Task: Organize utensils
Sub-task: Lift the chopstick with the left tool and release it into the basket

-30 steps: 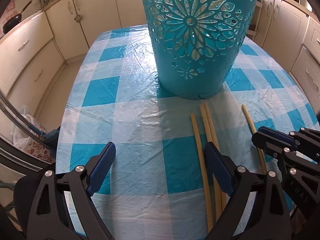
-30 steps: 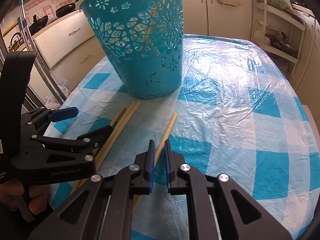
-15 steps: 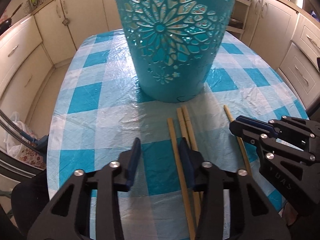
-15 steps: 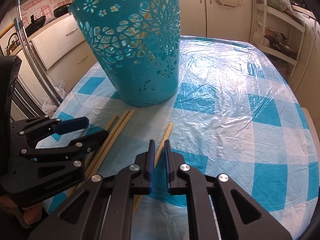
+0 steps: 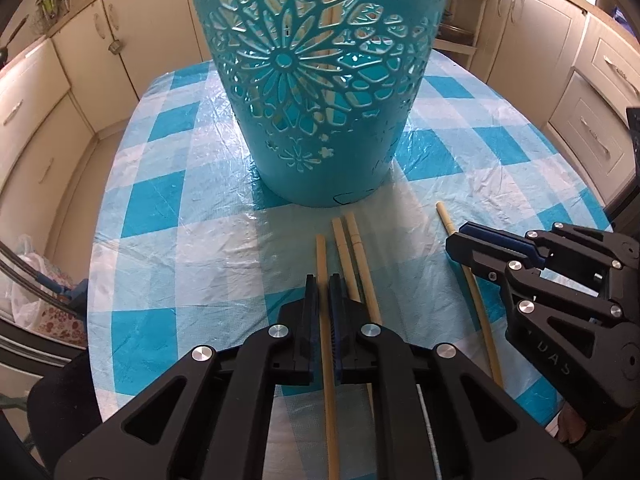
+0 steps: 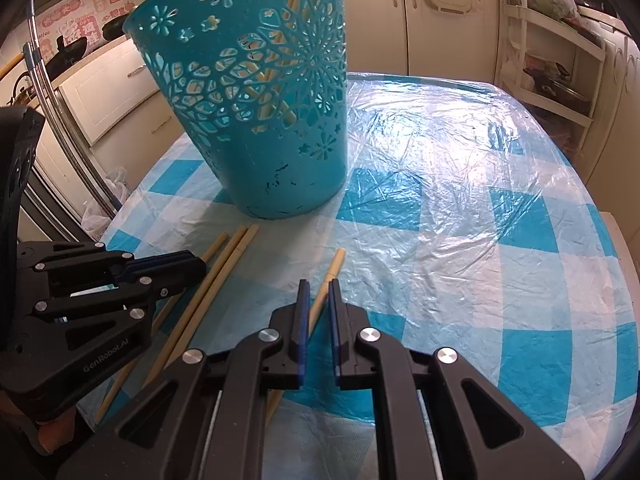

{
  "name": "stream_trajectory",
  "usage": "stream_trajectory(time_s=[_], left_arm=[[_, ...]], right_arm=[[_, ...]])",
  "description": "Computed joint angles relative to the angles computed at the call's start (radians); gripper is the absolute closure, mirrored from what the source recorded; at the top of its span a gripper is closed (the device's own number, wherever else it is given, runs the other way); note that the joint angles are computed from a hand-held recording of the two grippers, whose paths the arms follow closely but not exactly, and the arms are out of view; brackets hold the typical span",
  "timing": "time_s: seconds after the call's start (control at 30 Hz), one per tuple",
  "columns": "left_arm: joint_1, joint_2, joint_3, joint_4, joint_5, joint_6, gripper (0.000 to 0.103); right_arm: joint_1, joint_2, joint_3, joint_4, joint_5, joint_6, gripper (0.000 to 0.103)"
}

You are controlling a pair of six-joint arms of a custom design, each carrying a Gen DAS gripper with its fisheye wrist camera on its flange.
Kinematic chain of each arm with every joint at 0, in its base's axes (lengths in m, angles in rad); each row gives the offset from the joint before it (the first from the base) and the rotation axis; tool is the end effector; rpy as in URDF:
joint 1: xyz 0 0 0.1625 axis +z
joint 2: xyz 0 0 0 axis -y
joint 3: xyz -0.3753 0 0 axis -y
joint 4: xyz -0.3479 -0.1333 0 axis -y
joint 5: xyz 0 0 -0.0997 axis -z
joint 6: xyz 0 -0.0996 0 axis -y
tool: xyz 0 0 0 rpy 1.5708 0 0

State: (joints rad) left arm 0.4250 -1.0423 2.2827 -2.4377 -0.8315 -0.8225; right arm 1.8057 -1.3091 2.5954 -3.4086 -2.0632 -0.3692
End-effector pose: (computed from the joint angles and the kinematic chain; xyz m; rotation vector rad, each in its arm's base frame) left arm -0.2527 -0.3343 0.0526 0.5560 2.3248 -0.5199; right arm 0.1596 -0.2966 0.1686 0.5828 -2.4774 0.6739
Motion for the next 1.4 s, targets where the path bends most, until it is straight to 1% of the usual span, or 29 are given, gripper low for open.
stream_trajectory(time_s=[0.13, 0.27, 0.4, 0.53, 0.6, 0.73, 0.8, 0.87, 0.93, 1.0, 1.03, 1.13, 1.2, 1.27, 1.4], left_arm=[[0.005, -0.025, 0.015, -0.029, -0.019, -0.002, 0.098], [-0.002, -0.11, 0.048, -0.05, -0.029, -0.011, 0.098], [-0.028, -0.212, 0.075, -0.062, -0.017, -0.017, 0.098], [-0.068, -0.315, 0.079, -0.068, 0.011, -0.011, 0.098], [-0.088, -0.344, 0.065, -0.069, 0.033, -0.003, 0.098], [-0.119, -0.359, 0.018, -0.117, 0.088, 0.052, 0.098], [-0.131, -0.349, -0.002, -0.153, 0.118, 0.081, 0.098], [-0.133, -0.317, -0.035, -0.219, 0.164, 0.14, 0.098], [-0.126, -0.284, -0.063, -0.281, 0.186, 0.188, 0.098], [-0.107, -0.23, -0.106, -0.378, 0.207, 0.256, 0.098], [-0.103, -0.212, -0.12, -0.408, 0.213, 0.275, 0.098], [-0.076, -0.123, -0.19, -0.556, 0.236, 0.387, 0.098], [-0.066, -0.079, -0.227, -0.63, 0.249, 0.443, 0.098], [-0.049, -0.015, -0.274, -0.735, 0.269, 0.529, 0.098], [-0.008, 0.084, -0.346, -0.87, 0.287, 0.624, 0.098]], right_arm=[[0.0, 0.002, 0.002, -0.006, 0.004, 0.004, 0.093], [-0.008, -0.007, 0.005, -0.002, 0.017, 0.006, 0.093], [-0.012, -0.012, 0.008, -0.004, 0.019, 0.001, 0.093], [-0.013, -0.01, 0.01, -0.009, 0.02, 0.0, 0.093], [-0.014, -0.009, 0.01, -0.01, 0.02, 0.0, 0.093], [-0.014, -0.009, 0.01, -0.012, 0.02, -0.001, 0.093], [-0.014, -0.008, 0.01, -0.012, 0.02, 0.0, 0.093], [-0.014, -0.008, 0.011, -0.012, 0.02, 0.0, 0.093], [-0.014, -0.008, 0.011, -0.013, 0.021, 0.0, 0.093], [-0.016, -0.01, 0.012, -0.013, 0.023, 0.001, 0.093], [-0.016, -0.012, 0.012, -0.012, 0.025, 0.002, 0.093], [-0.019, -0.016, 0.011, -0.007, 0.03, 0.004, 0.093], [-0.022, -0.02, 0.011, -0.004, 0.034, 0.005, 0.093], [-0.025, -0.022, 0.012, -0.003, 0.038, 0.005, 0.093], [-0.032, -0.031, 0.014, 0.003, 0.047, 0.004, 0.093]])
